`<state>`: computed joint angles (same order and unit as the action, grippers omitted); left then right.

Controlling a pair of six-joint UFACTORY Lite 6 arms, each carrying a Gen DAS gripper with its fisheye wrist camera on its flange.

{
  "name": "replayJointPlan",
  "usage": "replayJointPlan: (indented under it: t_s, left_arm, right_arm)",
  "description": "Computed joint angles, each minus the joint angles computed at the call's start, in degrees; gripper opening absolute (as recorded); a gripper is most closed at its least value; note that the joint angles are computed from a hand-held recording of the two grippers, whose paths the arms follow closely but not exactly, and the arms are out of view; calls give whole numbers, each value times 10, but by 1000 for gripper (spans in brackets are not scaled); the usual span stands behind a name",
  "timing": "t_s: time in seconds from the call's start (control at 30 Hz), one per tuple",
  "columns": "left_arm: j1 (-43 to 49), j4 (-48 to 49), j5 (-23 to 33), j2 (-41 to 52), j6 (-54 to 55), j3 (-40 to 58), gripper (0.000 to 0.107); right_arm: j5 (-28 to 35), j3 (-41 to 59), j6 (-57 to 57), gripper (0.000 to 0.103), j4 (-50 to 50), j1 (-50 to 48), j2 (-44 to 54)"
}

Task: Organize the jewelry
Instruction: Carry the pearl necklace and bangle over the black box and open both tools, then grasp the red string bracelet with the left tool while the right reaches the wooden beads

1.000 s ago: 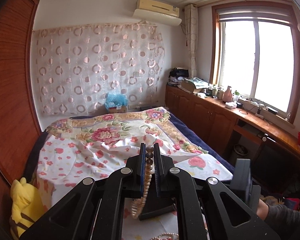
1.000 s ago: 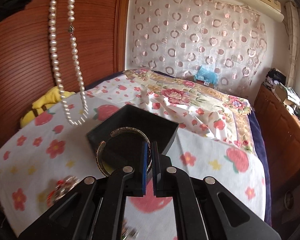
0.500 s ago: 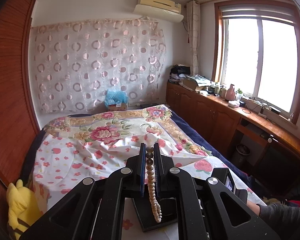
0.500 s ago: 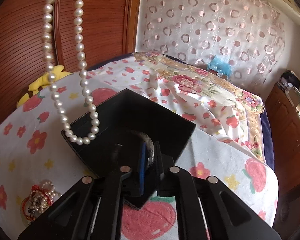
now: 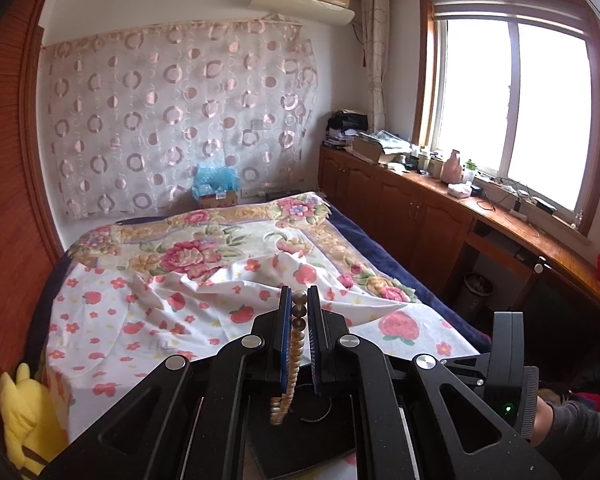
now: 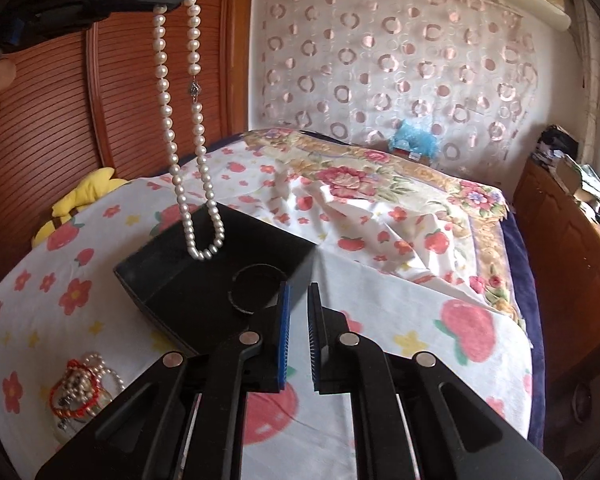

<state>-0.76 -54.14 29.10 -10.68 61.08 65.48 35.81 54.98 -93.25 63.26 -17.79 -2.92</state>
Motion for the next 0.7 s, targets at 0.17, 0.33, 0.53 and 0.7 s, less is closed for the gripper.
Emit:
replayJointPlan:
  t_s: [0.17,0.33,0.53,0.7]
  left_arm:
    - [-14,-3,7,-4,-3,-8,7]
    - [-27,22,-11,-3,-21,-33,7]
    - [-36,59,-70,-8,-40,-103,22]
    - [-17,43,-75,-53,-7,-169,34]
  right_arm:
    - [2,4,-16,10,6,-23,3]
    - [4,-3,-21,10,12,-28,-5]
    - [17,-28,-15,10,9,-33,-32]
    - [36,-68,-15,10,6,-45,-81]
